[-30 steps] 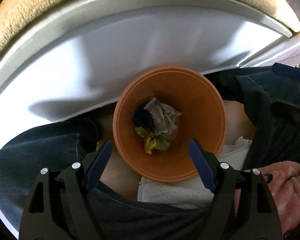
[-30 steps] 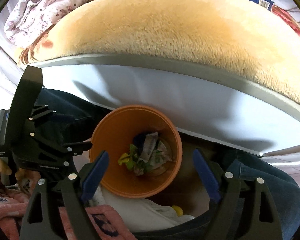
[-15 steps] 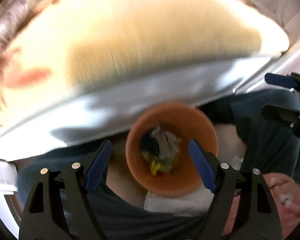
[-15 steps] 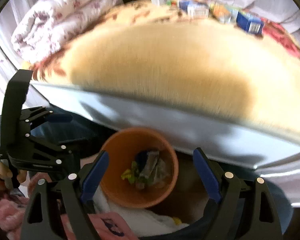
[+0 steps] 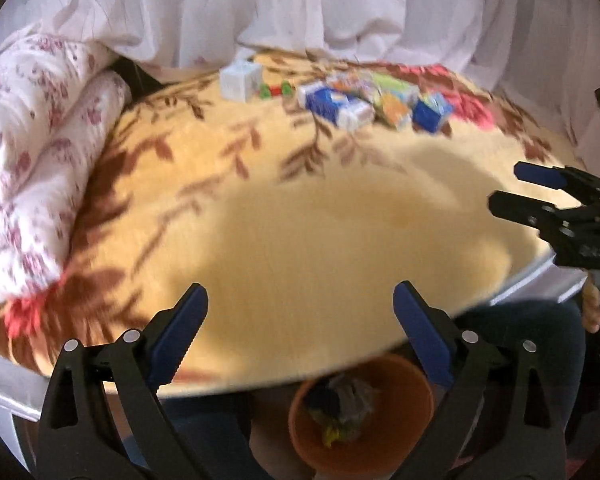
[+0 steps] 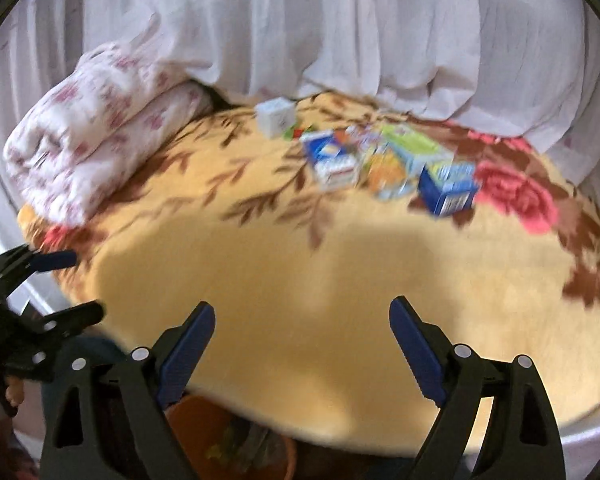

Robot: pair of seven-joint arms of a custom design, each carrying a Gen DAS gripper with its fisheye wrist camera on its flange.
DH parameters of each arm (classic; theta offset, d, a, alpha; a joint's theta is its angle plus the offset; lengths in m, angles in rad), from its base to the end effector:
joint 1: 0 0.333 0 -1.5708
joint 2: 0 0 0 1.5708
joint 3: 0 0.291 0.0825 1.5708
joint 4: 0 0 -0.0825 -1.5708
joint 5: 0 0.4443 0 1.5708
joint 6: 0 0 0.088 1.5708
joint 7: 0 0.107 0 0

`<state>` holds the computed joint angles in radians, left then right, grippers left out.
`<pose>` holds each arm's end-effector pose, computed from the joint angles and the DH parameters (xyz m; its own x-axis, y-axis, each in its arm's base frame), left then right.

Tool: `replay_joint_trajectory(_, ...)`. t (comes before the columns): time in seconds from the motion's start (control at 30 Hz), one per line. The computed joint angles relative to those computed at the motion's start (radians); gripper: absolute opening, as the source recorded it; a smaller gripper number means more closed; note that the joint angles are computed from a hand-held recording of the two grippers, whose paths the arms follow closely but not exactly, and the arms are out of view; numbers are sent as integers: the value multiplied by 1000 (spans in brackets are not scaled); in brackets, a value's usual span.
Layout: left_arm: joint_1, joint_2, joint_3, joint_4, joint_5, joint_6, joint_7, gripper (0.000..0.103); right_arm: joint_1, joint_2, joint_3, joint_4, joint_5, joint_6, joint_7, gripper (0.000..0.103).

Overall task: Collect trash
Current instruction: 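Move both tools back over the remaining trash on the mattress, then grasp the blue-white medicine carton with the right tool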

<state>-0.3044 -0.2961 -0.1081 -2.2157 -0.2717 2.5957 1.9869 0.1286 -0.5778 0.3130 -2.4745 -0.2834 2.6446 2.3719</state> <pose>0.5278 -0.2291 0.5311 -0.5944 -0.8032 -0.0406 -0.6017 0.4776 -0.6402 0.4456 0.2281 0.5229 -0.0905 -0.9882 -0.1239 -0.6920 0.1519 -0.7057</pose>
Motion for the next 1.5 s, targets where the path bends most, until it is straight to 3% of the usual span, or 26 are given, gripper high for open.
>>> replay_joint_trajectory(0.1, 5, 53, -6, 62, -1, 9, -26, 91, -55, 95, -7, 76, -45, 30, 0, 87)
replay_joint_trajectory(0.23, 27, 129, -28, 147, 18, -6, -59, 91, -61, 259, -59, 206, -69, 66, -58, 87)
replay_joint_trajectory(0.43, 65, 225, -53, 256, 36, -21, -98, 91, -2, 504, -155, 437, -72, 45, -141, 87)
replay_joint_trajectory(0.63, 101, 302, -75, 345, 52, -30, -129, 91, 62, 736, -234, 699, -73, -49, -209, 87)
replay_joint_trajectory(0.9, 134, 372, -98, 420, 64, -41, -149, 91, 141, 934, -329, 929, -21, -167, -296, 87)
replay_joint_trajectory(0.97, 139, 378, -102, 428, 63, -44, -150, 91, 158, 963, -347, 965, -8, -193, -312, 78)
replay_joint_trajectory(1.03, 143, 377, -105, 427, 62, -44, -149, 91, 163, 966, -353, 964, 20, -185, -326, 66)
replay_joint_trajectory(1.07, 144, 377, -106, 427, 63, -43, -150, 91, 170, 957, -359, 953, 22, -174, -324, 55)
replay_joint_trajectory(1.27, 145, 353, -109, 407, 56, -38, -144, 91, 190, 855, -364, 834, 12, -96, -303, 53)
replay_joint_trajectory(1.5, 127, 277, -100, 341, 27, -11, -117, 91, 181, 622, -326, 596, -52, 21, -214, 53)
